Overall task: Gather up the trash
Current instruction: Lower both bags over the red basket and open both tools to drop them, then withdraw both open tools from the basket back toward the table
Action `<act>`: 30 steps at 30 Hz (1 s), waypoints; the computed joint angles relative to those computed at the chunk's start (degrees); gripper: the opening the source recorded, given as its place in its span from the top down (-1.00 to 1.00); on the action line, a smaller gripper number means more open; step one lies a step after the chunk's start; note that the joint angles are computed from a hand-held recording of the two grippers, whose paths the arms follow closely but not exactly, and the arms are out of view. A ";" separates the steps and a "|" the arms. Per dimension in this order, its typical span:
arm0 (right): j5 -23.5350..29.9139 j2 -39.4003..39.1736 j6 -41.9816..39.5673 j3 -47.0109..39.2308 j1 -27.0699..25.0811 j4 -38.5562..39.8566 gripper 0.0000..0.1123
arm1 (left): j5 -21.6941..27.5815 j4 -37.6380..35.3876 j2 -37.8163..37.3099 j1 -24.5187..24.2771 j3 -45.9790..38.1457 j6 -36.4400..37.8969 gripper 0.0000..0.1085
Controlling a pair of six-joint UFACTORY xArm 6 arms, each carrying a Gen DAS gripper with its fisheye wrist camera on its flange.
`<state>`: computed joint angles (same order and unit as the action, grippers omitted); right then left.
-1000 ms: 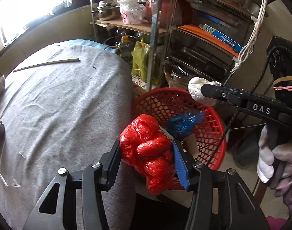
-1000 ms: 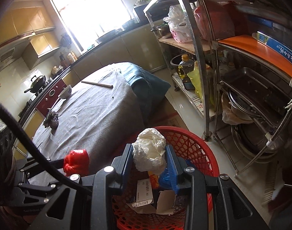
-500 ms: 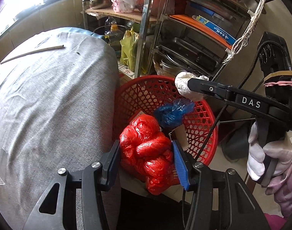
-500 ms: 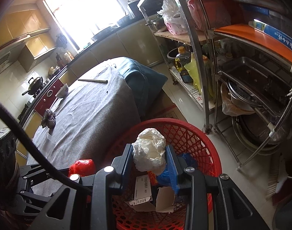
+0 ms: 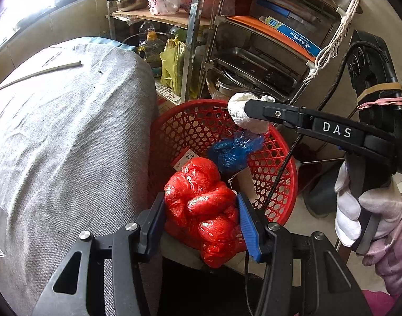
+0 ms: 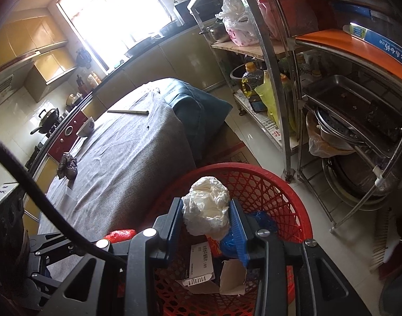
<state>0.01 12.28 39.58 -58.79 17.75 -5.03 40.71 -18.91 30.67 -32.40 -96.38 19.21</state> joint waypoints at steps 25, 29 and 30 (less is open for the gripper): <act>-0.40 -0.90 4.43 0.54 -0.96 -1.74 0.08 | -1.67 -1.10 -1.72 0.72 2.37 -0.76 -0.01; -0.14 -0.74 2.57 0.31 -0.57 0.51 0.07 | -2.50 -1.33 -2.47 1.18 3.52 -1.43 -0.01; -0.06 -0.68 2.53 0.17 -0.47 0.48 0.07 | -2.64 -1.23 -2.61 1.24 3.71 -1.67 -0.01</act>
